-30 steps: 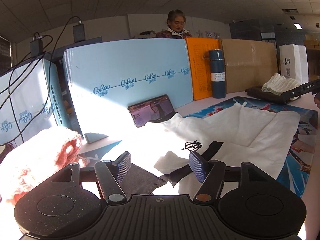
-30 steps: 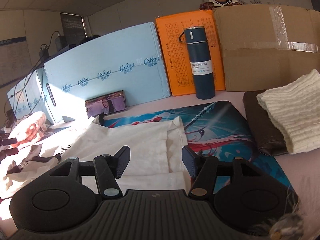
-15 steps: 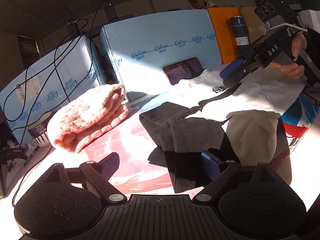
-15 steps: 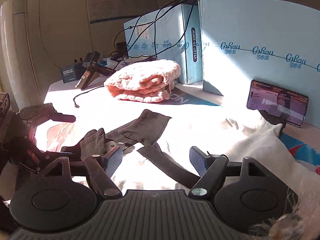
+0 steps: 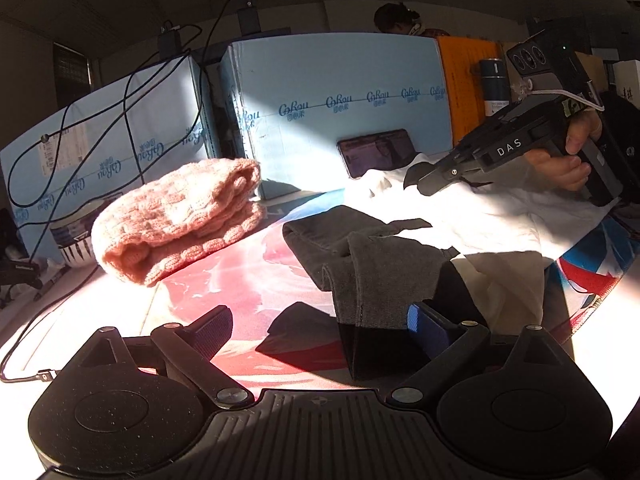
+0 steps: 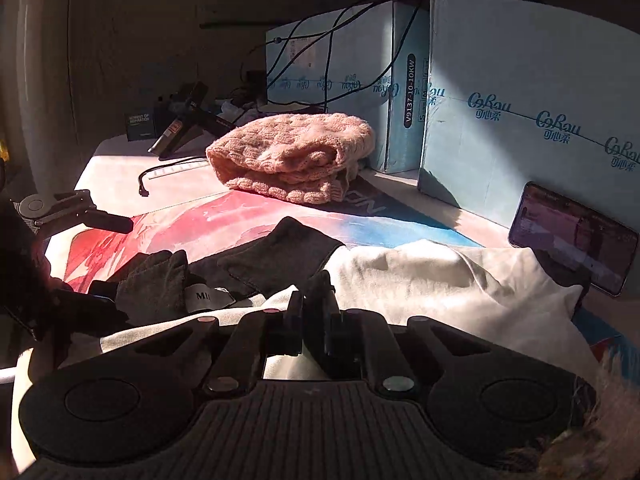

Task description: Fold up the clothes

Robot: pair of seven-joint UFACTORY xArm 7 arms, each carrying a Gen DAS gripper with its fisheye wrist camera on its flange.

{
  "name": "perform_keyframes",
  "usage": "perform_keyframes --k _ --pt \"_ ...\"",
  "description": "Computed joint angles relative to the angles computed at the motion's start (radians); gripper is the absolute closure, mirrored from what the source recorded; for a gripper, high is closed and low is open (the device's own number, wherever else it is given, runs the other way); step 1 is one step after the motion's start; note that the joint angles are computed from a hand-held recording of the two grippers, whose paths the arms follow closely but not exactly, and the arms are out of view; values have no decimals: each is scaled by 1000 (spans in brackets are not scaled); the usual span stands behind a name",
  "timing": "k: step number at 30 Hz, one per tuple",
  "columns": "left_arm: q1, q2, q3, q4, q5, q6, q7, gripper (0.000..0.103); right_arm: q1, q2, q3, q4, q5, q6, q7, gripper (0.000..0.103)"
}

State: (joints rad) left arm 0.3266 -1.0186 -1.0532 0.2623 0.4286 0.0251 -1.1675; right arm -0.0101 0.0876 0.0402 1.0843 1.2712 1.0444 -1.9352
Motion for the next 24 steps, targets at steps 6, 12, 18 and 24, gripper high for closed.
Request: perform_keyframes --k 6,12,18,24 --pt "-5 15 20 -12 -11 -23 -4 7 21 24 18 2 10 -129 15 94" --pt "-11 -23 15 -13 -33 -7 -41 7 32 -4 24 -32 65 -218 -6 76" --pt "79 -109 -27 31 -47 -101 -84 6 7 -94 -25 -90 265 -291 67 44" --pt "244 -22 -116 151 -54 -214 34 6 -44 -216 -104 -235 330 -324 -12 27"
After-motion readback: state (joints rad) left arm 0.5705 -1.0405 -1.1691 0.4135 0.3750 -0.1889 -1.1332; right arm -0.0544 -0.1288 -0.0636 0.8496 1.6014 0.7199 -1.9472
